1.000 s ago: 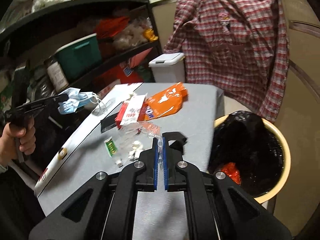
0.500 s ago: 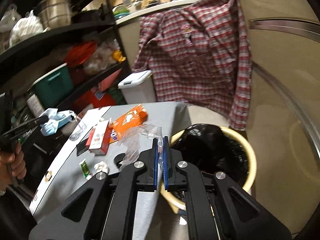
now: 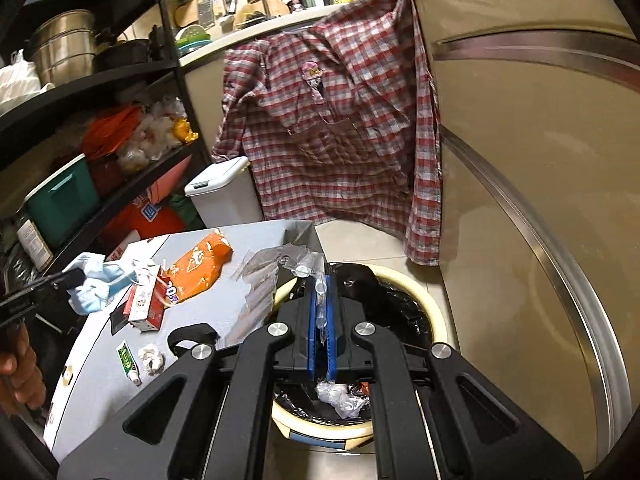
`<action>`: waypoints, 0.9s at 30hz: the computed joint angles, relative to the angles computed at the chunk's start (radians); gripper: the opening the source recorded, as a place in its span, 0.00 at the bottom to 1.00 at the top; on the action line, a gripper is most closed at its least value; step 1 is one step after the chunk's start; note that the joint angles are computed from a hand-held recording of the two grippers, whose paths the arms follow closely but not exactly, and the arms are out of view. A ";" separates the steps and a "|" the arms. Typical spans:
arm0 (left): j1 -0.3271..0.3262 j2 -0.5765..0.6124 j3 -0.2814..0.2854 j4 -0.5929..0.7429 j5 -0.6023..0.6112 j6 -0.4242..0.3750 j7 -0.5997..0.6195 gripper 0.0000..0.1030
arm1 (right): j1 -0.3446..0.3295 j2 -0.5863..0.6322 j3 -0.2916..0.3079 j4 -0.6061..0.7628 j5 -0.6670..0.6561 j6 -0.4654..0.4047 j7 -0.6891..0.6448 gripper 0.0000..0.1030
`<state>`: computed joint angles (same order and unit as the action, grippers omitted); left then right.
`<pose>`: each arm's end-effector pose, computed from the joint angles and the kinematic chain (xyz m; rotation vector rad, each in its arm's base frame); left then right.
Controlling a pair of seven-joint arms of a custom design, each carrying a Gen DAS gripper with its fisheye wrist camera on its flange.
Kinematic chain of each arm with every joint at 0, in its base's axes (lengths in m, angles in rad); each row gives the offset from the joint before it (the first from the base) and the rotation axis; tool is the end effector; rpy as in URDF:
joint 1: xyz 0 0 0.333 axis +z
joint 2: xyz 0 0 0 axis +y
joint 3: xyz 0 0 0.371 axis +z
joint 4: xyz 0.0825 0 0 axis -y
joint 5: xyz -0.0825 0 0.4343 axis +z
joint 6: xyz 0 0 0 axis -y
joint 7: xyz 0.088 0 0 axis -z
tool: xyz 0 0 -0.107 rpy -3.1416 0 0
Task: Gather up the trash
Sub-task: 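Carry the blue mask with the left gripper while the right gripper carries the sleeve toward the bucket, then open both grippers over the bucket to drop the mask and sleeve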
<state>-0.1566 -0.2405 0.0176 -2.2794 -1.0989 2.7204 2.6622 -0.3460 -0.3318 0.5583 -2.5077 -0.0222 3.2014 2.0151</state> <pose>0.5427 -0.0424 0.5450 -1.4533 2.0779 -1.2326 0.4926 0.1296 0.5240 -1.4735 1.6984 -0.7243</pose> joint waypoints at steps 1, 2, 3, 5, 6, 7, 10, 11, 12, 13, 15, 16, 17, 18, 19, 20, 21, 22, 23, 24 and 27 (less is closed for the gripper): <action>-0.005 0.009 -0.011 0.005 0.003 0.010 -0.011 0.07 | 0.000 0.004 -0.003 0.001 0.002 -0.001 0.001 0.05; -0.009 0.015 -0.019 0.008 0.007 0.018 -0.022 0.07 | 0.001 0.008 -0.006 0.002 0.003 -0.003 0.003 0.05; -0.014 0.026 -0.028 0.016 0.015 0.023 -0.034 0.07 | -0.001 0.011 -0.006 0.004 0.001 -0.005 0.006 0.05; -0.021 0.046 -0.044 0.032 0.036 0.031 -0.058 0.07 | -0.010 0.017 -0.004 0.009 -0.006 -0.009 0.011 0.05; -0.024 0.056 -0.054 0.040 0.051 0.038 -0.072 0.07 | -0.012 0.017 -0.001 0.008 -0.010 -0.007 0.016 0.05; -0.026 0.065 -0.061 0.047 0.067 0.043 -0.084 0.07 | -0.011 0.021 -0.004 0.009 -0.012 -0.006 0.018 0.05; -0.032 0.091 -0.079 0.071 0.111 0.053 -0.122 0.07 | -0.013 0.029 -0.005 0.012 -0.018 -0.002 0.023 0.05; -0.033 0.098 -0.084 0.078 0.123 0.056 -0.134 0.08 | -0.018 0.033 -0.002 0.014 -0.020 -0.002 0.024 0.05; -0.034 0.106 -0.089 0.086 0.133 0.059 -0.144 0.08 | -0.021 0.030 0.001 0.014 -0.022 -0.004 0.028 0.05; -0.035 0.115 -0.093 0.094 0.141 0.062 -0.152 0.08 | -0.021 0.036 -0.002 0.015 -0.023 -0.003 0.029 0.05; -0.034 0.129 -0.102 0.108 0.156 0.068 -0.167 0.08 | -0.028 0.045 -0.001 0.021 -0.027 -0.001 0.033 0.05; -0.033 0.138 -0.106 0.116 0.166 0.071 -0.179 0.08 | -0.029 0.046 -0.001 0.021 -0.028 0.001 0.037 0.05; -0.032 0.144 -0.110 0.122 0.173 0.072 -0.188 0.08 | -0.031 0.046 -0.001 0.021 -0.028 0.003 0.039 0.05; -0.029 0.153 -0.114 0.130 0.182 0.071 -0.198 0.08 | -0.035 0.045 0.002 0.021 -0.029 0.005 0.042 0.05; -0.026 0.161 -0.118 0.139 0.193 0.068 -0.211 0.08 | -0.041 0.044 0.008 0.021 -0.030 0.004 0.044 0.05; -0.023 0.167 -0.123 0.146 0.206 0.067 -0.226 0.09 | -0.053 0.043 0.018 0.022 -0.033 0.002 0.047 0.08; -0.020 0.179 -0.130 0.157 0.228 0.068 -0.250 0.16 | -0.056 0.044 0.021 0.024 -0.034 -0.004 0.049 0.09; -0.015 0.189 -0.136 0.168 0.251 0.063 -0.273 0.22 | -0.038 0.051 0.004 0.028 -0.033 -0.013 0.046 0.20; -0.011 0.199 -0.141 0.178 0.272 0.057 -0.291 0.33 | -0.046 0.052 0.010 0.028 -0.040 -0.014 0.056 0.32; -0.008 0.204 -0.147 0.183 0.280 0.063 -0.300 0.35 | -0.067 0.047 0.029 0.027 -0.050 -0.015 0.073 0.35; -0.001 0.209 -0.157 0.194 0.265 0.058 -0.290 0.35 | -0.004 0.060 -0.034 0.027 -0.048 -0.012 0.066 0.37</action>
